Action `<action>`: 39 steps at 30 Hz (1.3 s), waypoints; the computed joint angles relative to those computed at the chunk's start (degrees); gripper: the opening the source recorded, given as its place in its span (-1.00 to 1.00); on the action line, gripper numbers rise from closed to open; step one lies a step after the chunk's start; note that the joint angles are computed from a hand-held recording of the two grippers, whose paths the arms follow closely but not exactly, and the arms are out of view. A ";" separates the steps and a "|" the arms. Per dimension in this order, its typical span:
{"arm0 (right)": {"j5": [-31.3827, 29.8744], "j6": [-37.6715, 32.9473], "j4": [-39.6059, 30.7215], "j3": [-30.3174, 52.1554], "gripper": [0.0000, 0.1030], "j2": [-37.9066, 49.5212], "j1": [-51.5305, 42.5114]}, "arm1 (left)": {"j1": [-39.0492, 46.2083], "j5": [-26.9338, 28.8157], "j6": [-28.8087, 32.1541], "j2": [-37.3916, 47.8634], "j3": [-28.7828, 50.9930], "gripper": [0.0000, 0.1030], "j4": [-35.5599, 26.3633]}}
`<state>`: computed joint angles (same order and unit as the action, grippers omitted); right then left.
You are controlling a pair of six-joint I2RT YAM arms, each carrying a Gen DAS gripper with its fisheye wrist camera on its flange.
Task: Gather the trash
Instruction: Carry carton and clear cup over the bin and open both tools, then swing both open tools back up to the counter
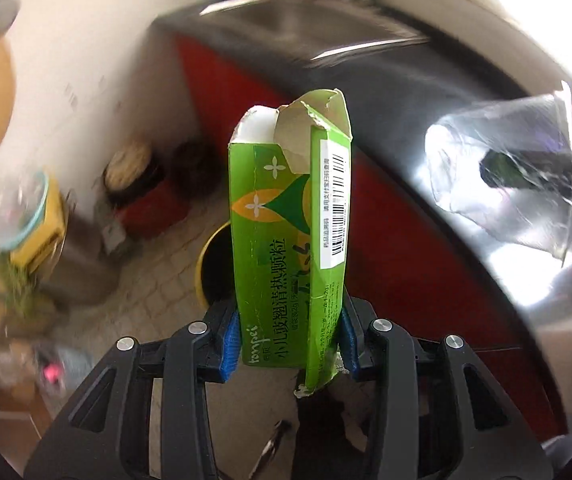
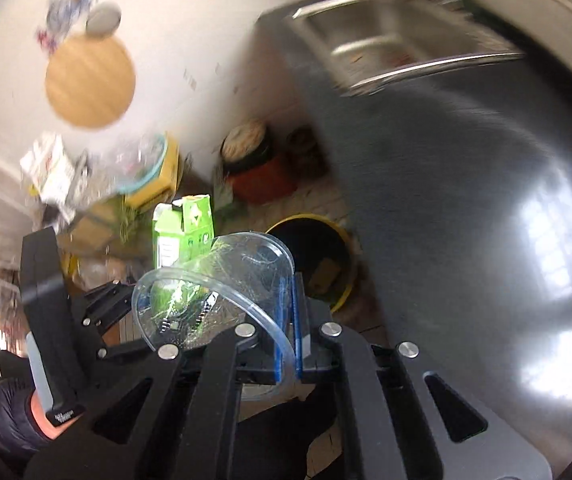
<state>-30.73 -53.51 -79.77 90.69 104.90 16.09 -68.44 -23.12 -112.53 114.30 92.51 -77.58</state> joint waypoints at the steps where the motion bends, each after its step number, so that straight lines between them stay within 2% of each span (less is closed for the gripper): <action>1: 1.05 2.56 3.27 -2.25 -0.90 -0.37 2.98 | -0.37 0.65 -1.22 -1.94 -4.65 -0.25 2.84; 5: 5.39 11.00 14.36 -8.73 -0.90 1.36 13.25 | 0.61 3.19 -1.83 -6.67 -22.49 -0.24 18.85; 10: 11.71 17.28 23.95 -10.24 -0.90 9.09 21.16 | 2.60 3.31 0.24 -6.85 -33.67 -0.23 32.02; 13: 13.81 19.86 26.88 -9.88 -0.90 12.93 23.50 | 4.25 3.95 1.30 -7.00 -40.01 -0.17 40.34; 15: 14.74 20.31 26.38 -7.94 -0.87 15.88 23.94 | 4.54 4.25 1.57 -6.81 -42.28 -0.10 43.71; 16: 15.21 20.00 26.11 -7.20 -0.77 17.30 23.67 | 4.81 4.69 2.12 -6.43 -43.25 0.03 45.25; 17: 15.78 20.33 26.22 -6.56 -0.42 18.26 24.12 | 5.10 5.17 2.62 -6.05 -44.06 0.22 46.41; 18: 16.15 20.52 26.36 -6.37 -0.16 18.55 24.40 | 5.05 5.13 2.50 -5.82 -44.56 0.25 46.84; 19: 15.93 20.68 26.73 -6.25 0.29 18.66 24.41 | 4.87 4.92 2.21 -5.92 -44.95 0.28 47.06; 20: 15.57 20.84 27.18 -5.88 0.35 19.00 24.53 | 4.70 5.00 1.91 -5.87 -44.97 0.33 46.94; 23: 15.78 20.58 27.61 -5.88 0.35 18.98 25.36 | 4.48 4.89 0.94 -6.54 -46.24 0.34 47.34; 30: 14.07 19.95 24.56 -5.42 0.35 15.62 23.90 | 2.96 3.35 -0.22 -9.91 -43.66 0.40 39.88; 33: 11.55 18.90 20.35 -4.13 0.35 11.91 21.06 | 2.95 2.51 1.20 -11.43 -39.54 0.45 32.94; 34: 10.55 18.26 18.85 -3.82 0.35 10.31 19.93 | 2.94 2.06 1.60 -11.85 -37.60 0.53 30.22; 36: 7.90 15.80 14.49 -1.92 0.35 6.52 15.83 | 3.06 0.49 3.20 -11.91 -31.36 0.66 22.56; 38: 5.66 13.04 9.73 1.64 0.43 3.95 10.79 | 3.64 -1.59 6.81 -9.76 -21.81 0.81 14.04; 39: 4.73 12.03 8.09 3.26 0.46 3.16 8.44 | 3.95 -2.30 8.45 -8.36 -17.91 0.81 11.32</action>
